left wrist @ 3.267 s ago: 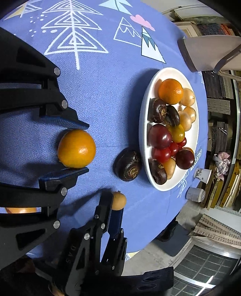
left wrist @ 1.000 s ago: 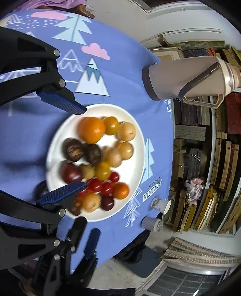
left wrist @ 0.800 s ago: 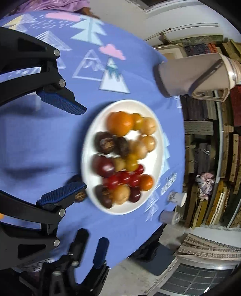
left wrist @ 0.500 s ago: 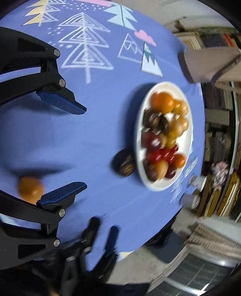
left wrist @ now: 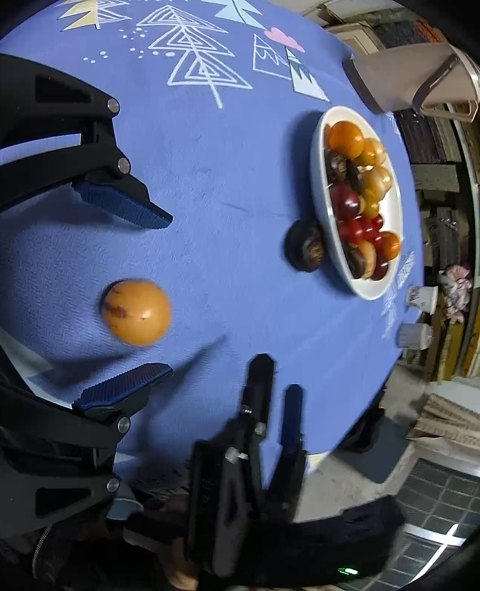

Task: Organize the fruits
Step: 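Grasp the speckled orange fruit with the left tool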

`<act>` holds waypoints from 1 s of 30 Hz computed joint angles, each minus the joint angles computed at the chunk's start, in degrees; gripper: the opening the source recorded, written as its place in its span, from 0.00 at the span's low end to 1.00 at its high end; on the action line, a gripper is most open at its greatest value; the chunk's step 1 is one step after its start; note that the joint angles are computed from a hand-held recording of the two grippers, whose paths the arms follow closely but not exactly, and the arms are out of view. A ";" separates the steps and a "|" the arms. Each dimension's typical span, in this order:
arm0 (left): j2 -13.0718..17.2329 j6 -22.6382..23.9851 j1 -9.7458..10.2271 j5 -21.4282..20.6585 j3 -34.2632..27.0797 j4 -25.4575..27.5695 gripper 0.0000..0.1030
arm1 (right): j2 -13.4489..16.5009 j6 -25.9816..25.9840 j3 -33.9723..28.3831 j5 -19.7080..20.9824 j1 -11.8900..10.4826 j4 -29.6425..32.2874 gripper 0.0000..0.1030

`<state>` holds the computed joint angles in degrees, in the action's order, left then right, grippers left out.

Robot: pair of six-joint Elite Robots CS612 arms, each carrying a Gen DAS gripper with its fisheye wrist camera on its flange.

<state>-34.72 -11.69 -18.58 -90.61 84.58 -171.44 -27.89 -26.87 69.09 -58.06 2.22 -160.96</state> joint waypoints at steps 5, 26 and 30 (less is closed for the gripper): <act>0.26 0.00 0.19 -1.00 -0.02 1.55 0.56 | 0.18 -0.60 -0.40 -0.50 0.20 0.39 0.60; 1.60 -2.25 2.47 1.05 -1.23 -1.99 0.37 | 7.22 -4.32 -16.08 -10.55 5.85 10.08 0.58; 1.87 -1.74 2.64 0.83 -1.50 -2.54 0.37 | 8.41 -3.07 -18.13 -11.97 6.45 11.06 0.50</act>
